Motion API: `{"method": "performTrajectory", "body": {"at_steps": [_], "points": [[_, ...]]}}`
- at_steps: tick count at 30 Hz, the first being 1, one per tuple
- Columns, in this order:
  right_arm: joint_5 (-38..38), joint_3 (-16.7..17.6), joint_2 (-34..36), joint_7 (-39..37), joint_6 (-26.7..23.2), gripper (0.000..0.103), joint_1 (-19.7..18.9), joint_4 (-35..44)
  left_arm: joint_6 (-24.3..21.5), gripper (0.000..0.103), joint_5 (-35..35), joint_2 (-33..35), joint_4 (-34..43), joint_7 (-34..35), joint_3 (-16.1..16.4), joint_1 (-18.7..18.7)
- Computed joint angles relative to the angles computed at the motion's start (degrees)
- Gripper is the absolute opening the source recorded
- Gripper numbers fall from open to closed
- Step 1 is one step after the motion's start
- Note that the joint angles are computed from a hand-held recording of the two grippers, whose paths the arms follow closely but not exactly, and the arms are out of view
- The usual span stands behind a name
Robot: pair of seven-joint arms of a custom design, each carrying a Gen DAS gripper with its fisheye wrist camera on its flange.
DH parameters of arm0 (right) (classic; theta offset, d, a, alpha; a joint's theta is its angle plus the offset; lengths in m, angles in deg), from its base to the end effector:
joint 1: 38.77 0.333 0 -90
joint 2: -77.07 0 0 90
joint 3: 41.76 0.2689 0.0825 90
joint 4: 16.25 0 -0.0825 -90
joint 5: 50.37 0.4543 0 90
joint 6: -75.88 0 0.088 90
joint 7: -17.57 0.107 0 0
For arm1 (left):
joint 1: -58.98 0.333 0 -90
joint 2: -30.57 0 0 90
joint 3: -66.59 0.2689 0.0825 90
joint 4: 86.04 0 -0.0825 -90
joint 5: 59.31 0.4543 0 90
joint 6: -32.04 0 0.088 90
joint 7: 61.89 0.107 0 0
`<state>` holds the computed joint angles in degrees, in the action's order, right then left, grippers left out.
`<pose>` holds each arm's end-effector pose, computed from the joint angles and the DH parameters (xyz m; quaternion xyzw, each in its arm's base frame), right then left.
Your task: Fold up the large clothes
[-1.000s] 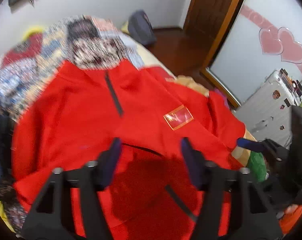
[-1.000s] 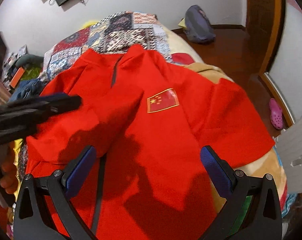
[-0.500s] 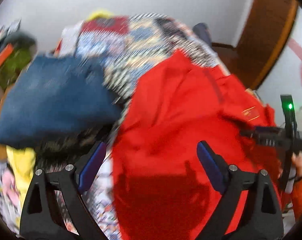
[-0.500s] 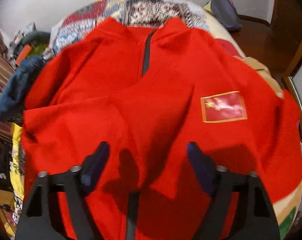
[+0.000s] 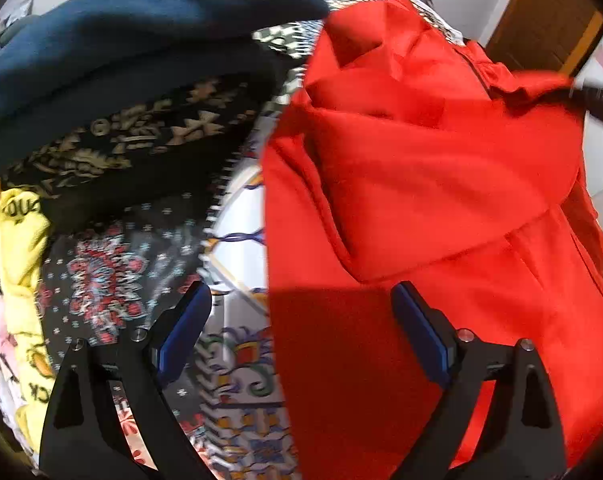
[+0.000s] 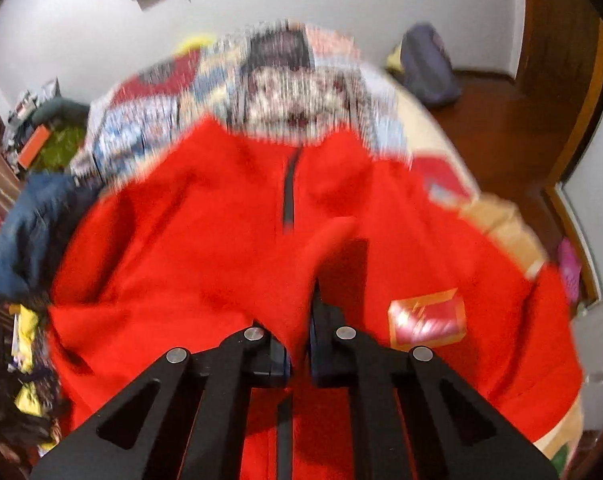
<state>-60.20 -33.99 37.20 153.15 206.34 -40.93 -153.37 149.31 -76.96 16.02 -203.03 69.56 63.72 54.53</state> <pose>0.4832 0.0490 0.5731 -0.4316 0.8489 -0.2096 0.2218 0.5797 -0.0926 0.5179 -0.3941 0.8996 -0.1818 0.0483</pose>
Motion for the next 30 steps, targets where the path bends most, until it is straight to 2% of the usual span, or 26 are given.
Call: {"method": "performTrajectory", "body": {"at_steps": [5, 9, 13, 17, 19, 21, 23, 26, 29, 30], "points": [[-5.1, 1.6, -3.5, 1.9, 1.1, 0.005, -3.4, 2.2, 1.0, 0.092, -2.2, 1.3, 1.1, 0.4, -0.6, -0.9], [-6.3, 1.7, -5.8, 3.3, 1.5, 0.005, -4.8, 1.7, 7.2, 0.092, 3.1, 4.4, 2.4, -4.6, -3.2, -1.4], [-6.5, 2.1, -10.3, 4.8, 0.9, 0.005, -6.0, -1.7, 10.5, 0.1, 2.9, 7.5, 4.4, -5.9, -3.8, -2.1], [-6.1, 1.9, -12.2, 4.8, -0.7, 0.005, -6.4, -3.5, 13.3, 0.1, 2.4, 9.0, 5.5, -9.4, -4.6, -2.4], [-5.3, 1.6, -13.3, 4.7, -1.6, 0.005, -6.2, -4.9, 17.4, 0.1, 2.8, 7.7, 3.5, -10.1, -5.0, -2.7], [-4.2, 1.1, -14.8, 4.3, -2.5, 0.005, -5.7, -6.8, 23.5, 0.1, 7.9, 6.3, 0.6, -13.8, -5.7, -2.6], [-2.2, 0.1, -16.8, 3.8, -3.8, 0.005, -4.6, -9.4, 26.7, 0.1, 12.2, 5.9, -0.6, -18.5, -5.8, -2.3], [0.0, -0.3, -19.2, 2.7, -6.0, 0.005, -3.7, -12.5, 28.1, 0.1, 12.5, 6.1, -0.6, -21.9, -4.5, -2.0], [2.6, -1.1, -21.6, 1.5, -8.2, 0.005, -2.4, -15.6, 26.6, 0.1, 10.9, 6.5, 0.1, -23.8, -3.2, -1.3], [3.7, -1.5, -22.1, 0.9, -9.2, 0.005, -1.7, -16.7, 25.2, 0.1, 9.2, 6.4, 0.1, -22.5, -2.6, -1.2]]}}
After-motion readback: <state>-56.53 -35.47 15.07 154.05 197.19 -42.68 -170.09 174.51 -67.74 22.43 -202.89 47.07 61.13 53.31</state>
